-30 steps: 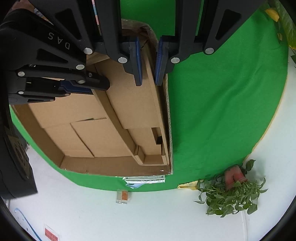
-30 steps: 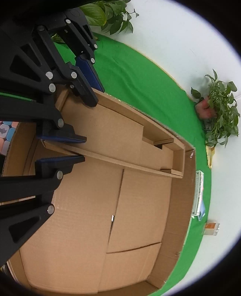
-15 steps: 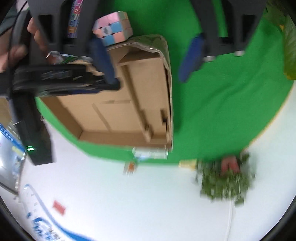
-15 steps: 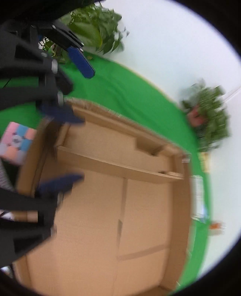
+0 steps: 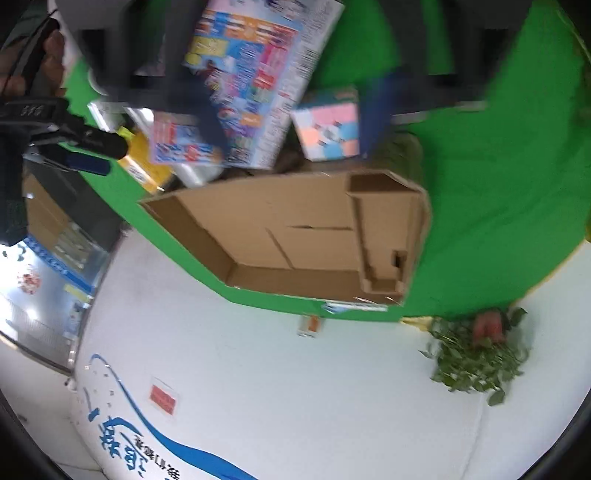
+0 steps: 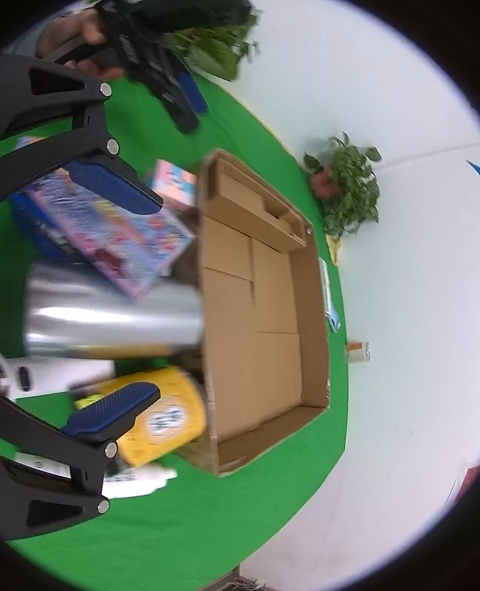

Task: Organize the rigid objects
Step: 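Withdraw both tools from the box toward the board-game box, then grasp the colourful board-game box edge with both tools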

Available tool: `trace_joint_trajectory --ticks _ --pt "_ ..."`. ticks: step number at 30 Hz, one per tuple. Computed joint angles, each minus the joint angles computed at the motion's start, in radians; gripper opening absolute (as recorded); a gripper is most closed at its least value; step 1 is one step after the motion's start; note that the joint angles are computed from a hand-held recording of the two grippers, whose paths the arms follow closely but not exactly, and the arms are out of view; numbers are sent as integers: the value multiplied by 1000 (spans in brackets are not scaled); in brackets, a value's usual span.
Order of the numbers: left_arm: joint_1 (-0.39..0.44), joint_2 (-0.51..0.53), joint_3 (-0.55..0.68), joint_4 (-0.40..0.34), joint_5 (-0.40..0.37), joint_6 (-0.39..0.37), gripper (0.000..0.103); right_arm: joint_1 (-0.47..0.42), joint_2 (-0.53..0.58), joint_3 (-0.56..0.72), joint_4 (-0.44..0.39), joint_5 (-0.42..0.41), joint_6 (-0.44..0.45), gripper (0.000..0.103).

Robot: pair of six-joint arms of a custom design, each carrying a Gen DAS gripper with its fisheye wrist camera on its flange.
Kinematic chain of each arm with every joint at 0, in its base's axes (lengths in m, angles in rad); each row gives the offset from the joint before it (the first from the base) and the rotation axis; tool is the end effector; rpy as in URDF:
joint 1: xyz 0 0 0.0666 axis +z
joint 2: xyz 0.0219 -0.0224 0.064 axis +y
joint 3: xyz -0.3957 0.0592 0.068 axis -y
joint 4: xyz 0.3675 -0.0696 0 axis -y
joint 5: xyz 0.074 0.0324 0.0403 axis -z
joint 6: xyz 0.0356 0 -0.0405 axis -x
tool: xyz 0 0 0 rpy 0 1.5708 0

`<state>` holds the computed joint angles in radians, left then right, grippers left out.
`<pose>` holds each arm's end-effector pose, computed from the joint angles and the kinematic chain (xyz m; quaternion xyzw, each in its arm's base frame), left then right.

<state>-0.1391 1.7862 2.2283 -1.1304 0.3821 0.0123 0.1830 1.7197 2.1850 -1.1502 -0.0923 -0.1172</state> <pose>0.5800 -0.0950 0.5917 0.1372 0.8808 -0.2029 0.4051 0.5510 0.1049 0.6073 -0.0495 0.9014 0.1052 0.4171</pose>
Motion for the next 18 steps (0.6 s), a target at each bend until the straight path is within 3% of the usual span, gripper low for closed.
trace_joint_trajectory --ticks 1,2,3,4,5,6,8,9,11,15,18 --pt "-7 5 2 -25 13 3 3 0 -21 -41 28 10 15 75" --pt "-19 -16 -37 0 11 10 3 5 -42 -77 53 39 32 47" --pt "-33 -45 -84 46 -22 17 4 11 -58 -102 62 72 46 40" --pt "-44 -64 -115 75 -57 20 9 9 -73 -127 73 72 55 40" --pt "-62 -80 -136 94 -117 24 40 5 -85 -147 88 57 61 42" --pt "-73 -90 -147 105 -155 37 96 3 -93 -160 97 53 63 48" --pt "-76 -119 -200 181 -144 78 103 3 -114 -195 129 71 55 99" --pt "-75 -110 -193 172 -116 82 102 -1 -135 -229 160 72 58 100" --pt "-75 -72 -129 86 -77 61 102 -2 -148 -253 175 71 70 102" --pt "-88 -59 -120 48 -121 19 102 -3 -146 -258 151 47 89 102" --pt "-78 -40 -109 23 -91 27 102 -8 -147 -265 143 15 85 102"
